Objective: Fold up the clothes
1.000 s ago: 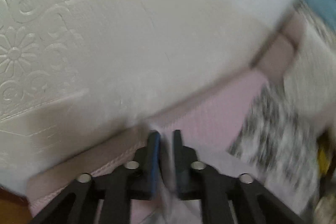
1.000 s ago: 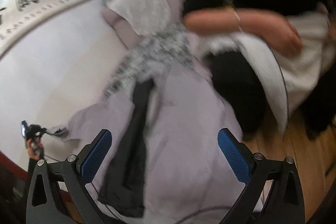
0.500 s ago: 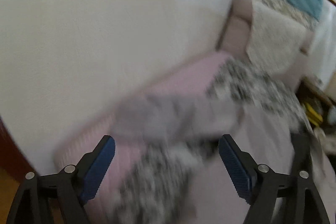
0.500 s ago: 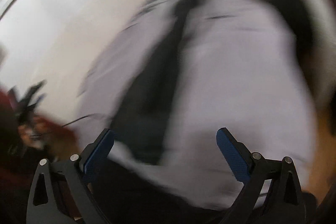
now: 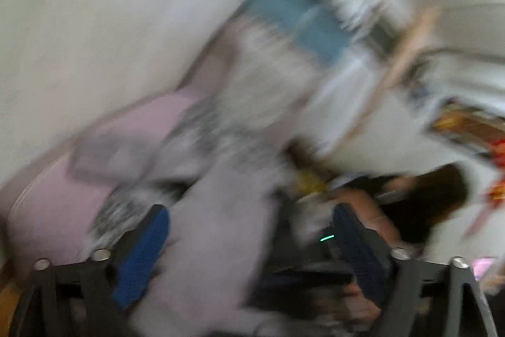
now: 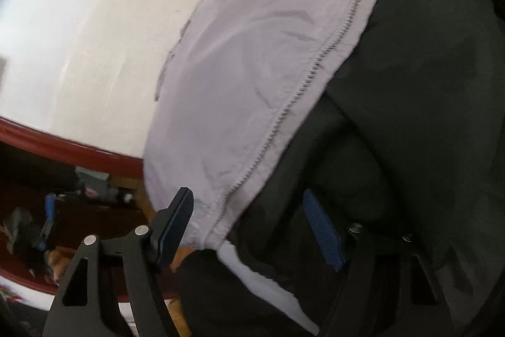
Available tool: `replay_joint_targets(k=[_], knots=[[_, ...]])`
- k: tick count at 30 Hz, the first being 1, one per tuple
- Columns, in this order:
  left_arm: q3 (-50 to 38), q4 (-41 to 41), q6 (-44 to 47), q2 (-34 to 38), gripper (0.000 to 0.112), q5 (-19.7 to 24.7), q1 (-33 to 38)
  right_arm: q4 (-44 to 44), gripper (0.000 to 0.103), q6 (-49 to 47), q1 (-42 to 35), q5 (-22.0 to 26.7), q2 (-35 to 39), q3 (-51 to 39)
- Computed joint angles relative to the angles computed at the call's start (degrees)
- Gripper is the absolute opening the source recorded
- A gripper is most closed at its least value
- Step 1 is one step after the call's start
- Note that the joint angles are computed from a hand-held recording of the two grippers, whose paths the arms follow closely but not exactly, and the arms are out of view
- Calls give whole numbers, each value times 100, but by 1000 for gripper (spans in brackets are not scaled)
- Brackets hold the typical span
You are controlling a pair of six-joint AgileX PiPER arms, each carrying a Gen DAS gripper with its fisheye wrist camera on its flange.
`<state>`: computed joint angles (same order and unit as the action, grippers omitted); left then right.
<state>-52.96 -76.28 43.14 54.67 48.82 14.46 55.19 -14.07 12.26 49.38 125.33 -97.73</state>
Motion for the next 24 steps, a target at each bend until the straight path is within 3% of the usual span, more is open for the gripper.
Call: replay_joint_targets(k=[3, 6, 8, 10, 13, 15, 18, 22, 24], knots=[[186, -513, 248, -844, 102, 560, 1284, 709, 76, -403, -117, 331, 87, 38], [334, -559, 161, -1079, 102, 940, 1877, 845, 76, -424, -67, 247, 234, 38], [325, -133, -229, -1031, 102, 663, 1561, 759, 73, -421, 10, 158, 206, 21], [286, 430, -706, -955, 102, 290, 1092, 1149, 55, -931, -55, 247, 97, 237], [383, 662, -906, -743, 102, -119, 573, 1536, 55, -1483, -102, 373, -98, 609], [434, 649, -936, -563, 102, -376, 282, 1183, 53, -1144, -33, 362, 22, 473], [526, 508, -832, -388, 102, -598, 39, 602, 37, -378, 102, 115, 272, 263], [596, 488, -893, -214, 102, -892, -257, 667, 37, -270, 156, -81, 469, -149], [610, 433, -996, -98, 102, -1019, -381, 559, 31, -278, 288, -245, 628, -530]])
